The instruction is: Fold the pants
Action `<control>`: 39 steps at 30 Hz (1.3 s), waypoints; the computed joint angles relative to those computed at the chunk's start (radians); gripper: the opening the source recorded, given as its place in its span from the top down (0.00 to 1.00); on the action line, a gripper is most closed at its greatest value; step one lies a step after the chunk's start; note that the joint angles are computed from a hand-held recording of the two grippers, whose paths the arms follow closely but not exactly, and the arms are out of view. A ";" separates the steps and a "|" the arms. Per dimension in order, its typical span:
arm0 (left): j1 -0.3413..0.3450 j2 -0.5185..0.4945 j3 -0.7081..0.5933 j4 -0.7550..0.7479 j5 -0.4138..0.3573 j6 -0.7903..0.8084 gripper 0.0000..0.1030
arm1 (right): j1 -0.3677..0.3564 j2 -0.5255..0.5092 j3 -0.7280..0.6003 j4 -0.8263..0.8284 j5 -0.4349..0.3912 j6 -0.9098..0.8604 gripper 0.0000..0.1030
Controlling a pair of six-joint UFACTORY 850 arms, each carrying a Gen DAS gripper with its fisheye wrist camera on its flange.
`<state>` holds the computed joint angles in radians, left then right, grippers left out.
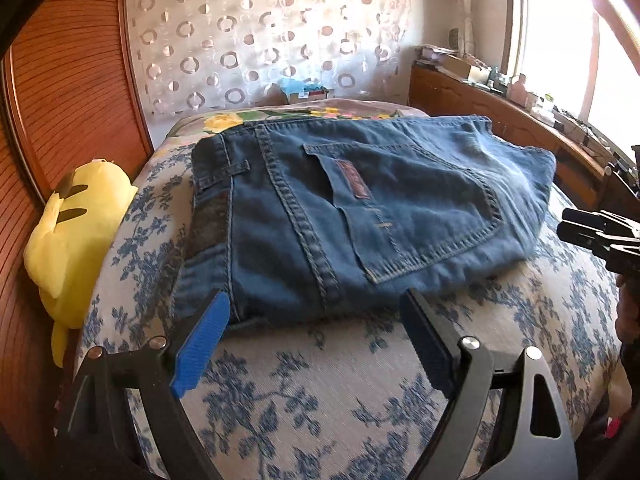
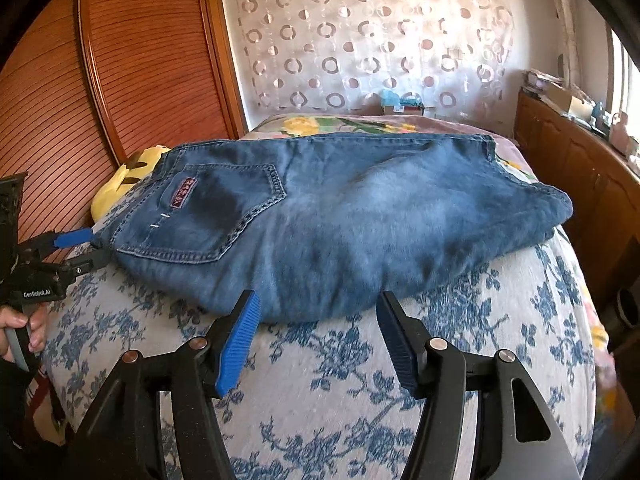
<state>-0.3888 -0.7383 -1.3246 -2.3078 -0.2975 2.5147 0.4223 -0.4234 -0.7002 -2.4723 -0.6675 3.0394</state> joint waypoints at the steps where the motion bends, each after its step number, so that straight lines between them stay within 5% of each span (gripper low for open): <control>1: -0.001 0.006 0.010 -0.003 -0.005 0.006 0.15 | 0.010 0.003 0.008 0.006 -0.009 0.003 0.39; 12: 0.005 0.037 0.067 -0.072 -0.035 0.071 0.15 | 0.032 0.000 0.021 0.024 -0.011 -0.010 0.39; 19: 0.031 0.012 0.033 -0.020 -0.009 0.039 0.15 | 0.003 -0.035 -0.036 -0.008 0.070 -0.019 0.39; 28: 0.050 -0.058 -0.073 0.171 0.060 -0.097 0.28 | -0.032 -0.092 -0.144 -0.011 0.191 -0.103 0.39; 33: 0.050 -0.080 -0.118 0.297 0.086 -0.213 0.42 | -0.036 -0.090 -0.152 0.011 0.153 -0.161 0.54; 37: 0.052 -0.100 -0.150 0.396 0.112 -0.312 0.42 | -0.040 -0.080 -0.156 -0.065 0.138 -0.135 0.90; 39: 0.058 -0.104 -0.154 0.441 0.097 -0.368 0.42 | -0.031 -0.067 -0.148 -0.059 0.093 -0.156 0.96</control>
<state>-0.3309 -0.8423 -1.4787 -1.8664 -0.2009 2.1470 0.3917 -0.4901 -0.8479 -2.5310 -0.5744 2.8835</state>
